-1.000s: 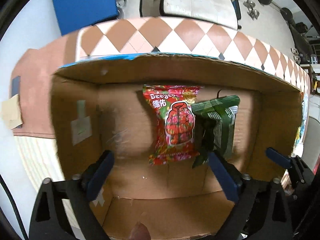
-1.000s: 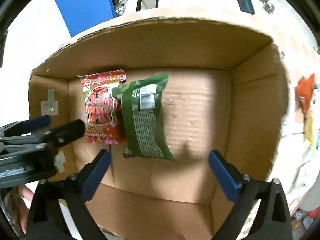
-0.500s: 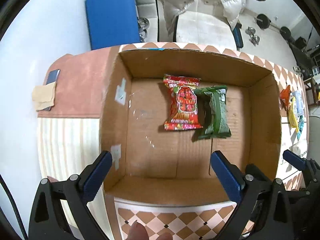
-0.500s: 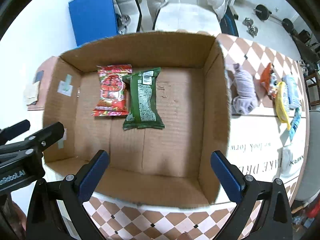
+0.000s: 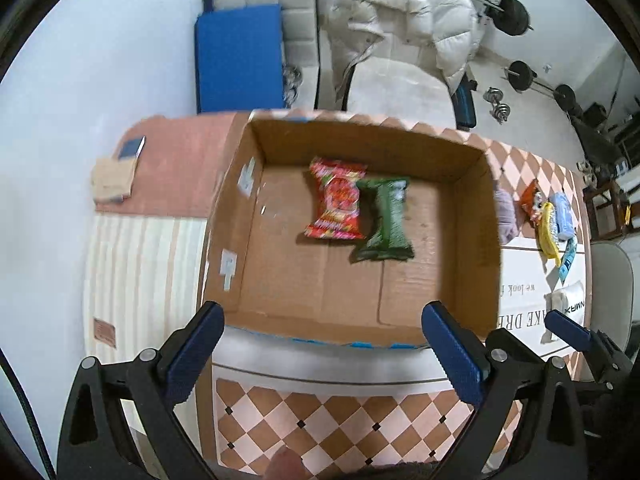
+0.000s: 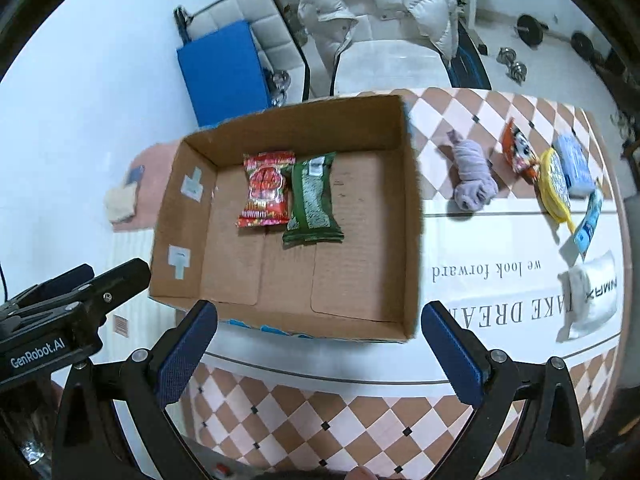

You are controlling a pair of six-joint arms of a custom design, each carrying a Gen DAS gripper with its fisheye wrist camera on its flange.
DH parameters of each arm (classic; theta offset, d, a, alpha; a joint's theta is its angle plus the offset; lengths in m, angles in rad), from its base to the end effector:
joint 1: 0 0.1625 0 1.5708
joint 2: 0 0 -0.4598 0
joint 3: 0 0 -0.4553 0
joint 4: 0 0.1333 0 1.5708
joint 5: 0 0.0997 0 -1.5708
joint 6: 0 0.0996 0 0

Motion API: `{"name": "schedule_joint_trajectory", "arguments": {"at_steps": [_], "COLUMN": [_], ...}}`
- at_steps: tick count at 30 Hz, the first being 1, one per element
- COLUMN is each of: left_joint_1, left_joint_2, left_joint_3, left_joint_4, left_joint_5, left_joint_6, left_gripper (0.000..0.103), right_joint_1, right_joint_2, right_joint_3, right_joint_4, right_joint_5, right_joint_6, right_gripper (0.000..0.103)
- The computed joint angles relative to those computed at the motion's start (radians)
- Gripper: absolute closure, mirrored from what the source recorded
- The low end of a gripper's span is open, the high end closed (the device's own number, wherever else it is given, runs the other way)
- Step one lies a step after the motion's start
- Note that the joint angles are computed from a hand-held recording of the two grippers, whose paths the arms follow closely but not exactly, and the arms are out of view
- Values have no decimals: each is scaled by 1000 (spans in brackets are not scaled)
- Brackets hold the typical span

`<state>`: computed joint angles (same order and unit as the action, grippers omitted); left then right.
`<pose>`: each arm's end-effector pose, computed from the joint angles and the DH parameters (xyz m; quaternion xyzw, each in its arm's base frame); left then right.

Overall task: Organize soft objects
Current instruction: 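Grasp the yellow sponge with the left gripper while the right grasps the white NMAX pouch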

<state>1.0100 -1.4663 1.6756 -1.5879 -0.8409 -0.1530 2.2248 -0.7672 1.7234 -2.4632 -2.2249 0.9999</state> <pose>-0.1378 -0.5948 0.4333 0.2218 0.9036 -0.0401 0.3642 0.4762 -0.5018 0.0244 -0.1528 -0.9342 0.2158 0.2396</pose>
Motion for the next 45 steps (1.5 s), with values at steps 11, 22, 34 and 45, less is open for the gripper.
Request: {"name": "schedule_joint_trajectory", "arguments": {"at_steps": [11,22,34,45], "left_joint_1": [-194,-216,-176,-205], "left_joint_2": [94,432,764,863], "left_joint_3": [135,87,-118,-115], "left_joint_4": [-88,-64,-54,-75], "left_joint_5": [-67,-255,-353,-227], "left_joint_6": [56,-49,-175,-125], "left_gripper": [2,2,14,43], "right_joint_1": [-66,-405,-561,-605], "right_joint_2": [-403,-710,-694,-670], "right_joint_3": [351,672,731,704], "right_joint_4": [213,199,-1,30], "right_joint_5": [-124,-29,63,98], "right_joint_6": [281,134,-65,-159], "right_gripper": [0,0,0,0]}}
